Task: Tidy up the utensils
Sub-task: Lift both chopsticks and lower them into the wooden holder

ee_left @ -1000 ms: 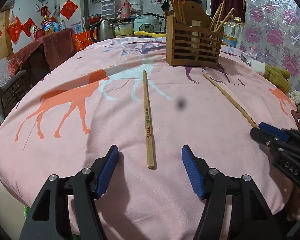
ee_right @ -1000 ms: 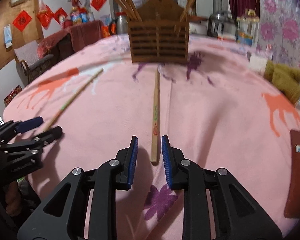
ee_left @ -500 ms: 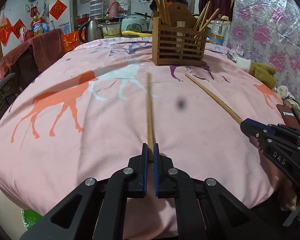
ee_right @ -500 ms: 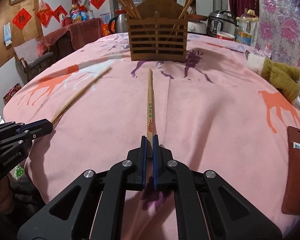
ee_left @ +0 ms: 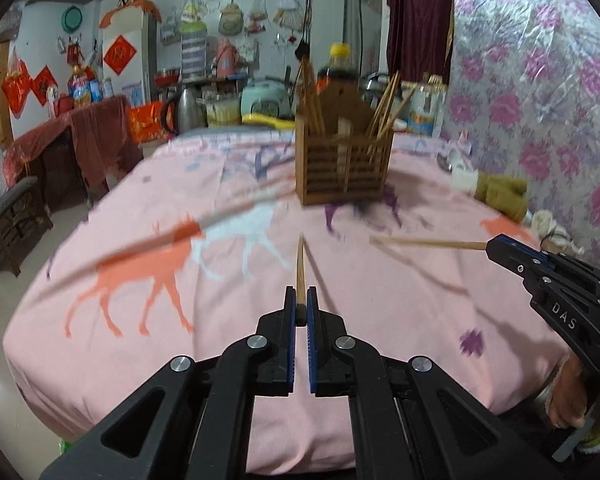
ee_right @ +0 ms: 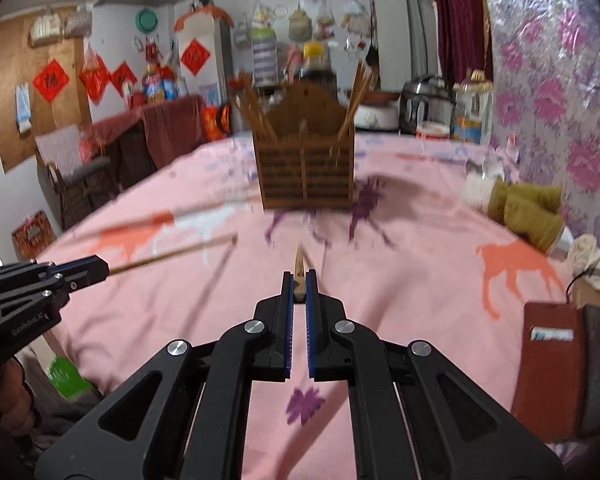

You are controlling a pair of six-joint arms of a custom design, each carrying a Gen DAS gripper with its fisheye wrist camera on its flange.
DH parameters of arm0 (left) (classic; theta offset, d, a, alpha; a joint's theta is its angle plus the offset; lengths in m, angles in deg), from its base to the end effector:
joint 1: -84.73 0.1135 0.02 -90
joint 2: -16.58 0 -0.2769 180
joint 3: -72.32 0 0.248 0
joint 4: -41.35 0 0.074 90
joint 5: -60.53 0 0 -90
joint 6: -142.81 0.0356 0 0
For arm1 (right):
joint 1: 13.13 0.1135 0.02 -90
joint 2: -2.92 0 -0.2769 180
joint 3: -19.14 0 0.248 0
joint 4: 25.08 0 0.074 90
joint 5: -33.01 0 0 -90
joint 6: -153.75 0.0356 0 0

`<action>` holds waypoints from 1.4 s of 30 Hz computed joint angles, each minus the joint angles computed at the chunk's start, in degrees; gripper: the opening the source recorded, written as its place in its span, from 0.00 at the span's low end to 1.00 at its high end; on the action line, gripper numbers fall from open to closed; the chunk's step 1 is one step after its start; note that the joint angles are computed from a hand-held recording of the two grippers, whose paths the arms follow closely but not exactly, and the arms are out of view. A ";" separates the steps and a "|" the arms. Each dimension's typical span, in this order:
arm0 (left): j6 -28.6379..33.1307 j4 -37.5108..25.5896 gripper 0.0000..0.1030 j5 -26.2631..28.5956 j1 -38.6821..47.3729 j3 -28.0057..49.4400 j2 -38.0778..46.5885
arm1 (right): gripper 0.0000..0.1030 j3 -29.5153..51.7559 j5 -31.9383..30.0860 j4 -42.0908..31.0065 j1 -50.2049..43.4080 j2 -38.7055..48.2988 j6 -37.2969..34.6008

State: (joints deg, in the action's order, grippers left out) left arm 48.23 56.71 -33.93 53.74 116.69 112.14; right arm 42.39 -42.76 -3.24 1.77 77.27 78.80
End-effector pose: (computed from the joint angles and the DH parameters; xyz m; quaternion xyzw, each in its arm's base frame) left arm 0.2509 -0.1475 0.1318 0.1860 0.8702 -0.1060 0.4438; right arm 0.1914 0.0419 0.1341 0.0637 0.8561 0.0264 0.5123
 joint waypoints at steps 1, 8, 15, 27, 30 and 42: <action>0.39 -1.22 0.05 0.09 -0.10 0.78 -1.23 | 0.06 0.39 -0.37 -1.30 -0.42 -1.87 -0.12; 0.50 -5.92 0.05 0.62 -0.41 8.50 -0.92 | 0.06 5.15 -4.48 -4.80 -4.25 -4.30 0.00; 1.67 -9.53 0.05 1.67 -0.17 16.26 3.11 | 0.06 9.03 -4.77 -5.00 -4.54 -0.65 -0.49; 4.19 -23.77 0.05 6.84 0.99 36.27 7.73 | 0.06 21.51 -9.13 -11.35 -10.29 3.05 -3.30; 4.28 -27.99 0.05 8.27 1.39 42.74 9.93 | 0.06 25.69 -10.50 -13.23 -11.98 4.71 -3.65; 4.74 -39.45 0.05 7.47 0.66 72.87 19.28 | 0.06 45.63 -13.37 -19.82 -16.62 12.47 -5.63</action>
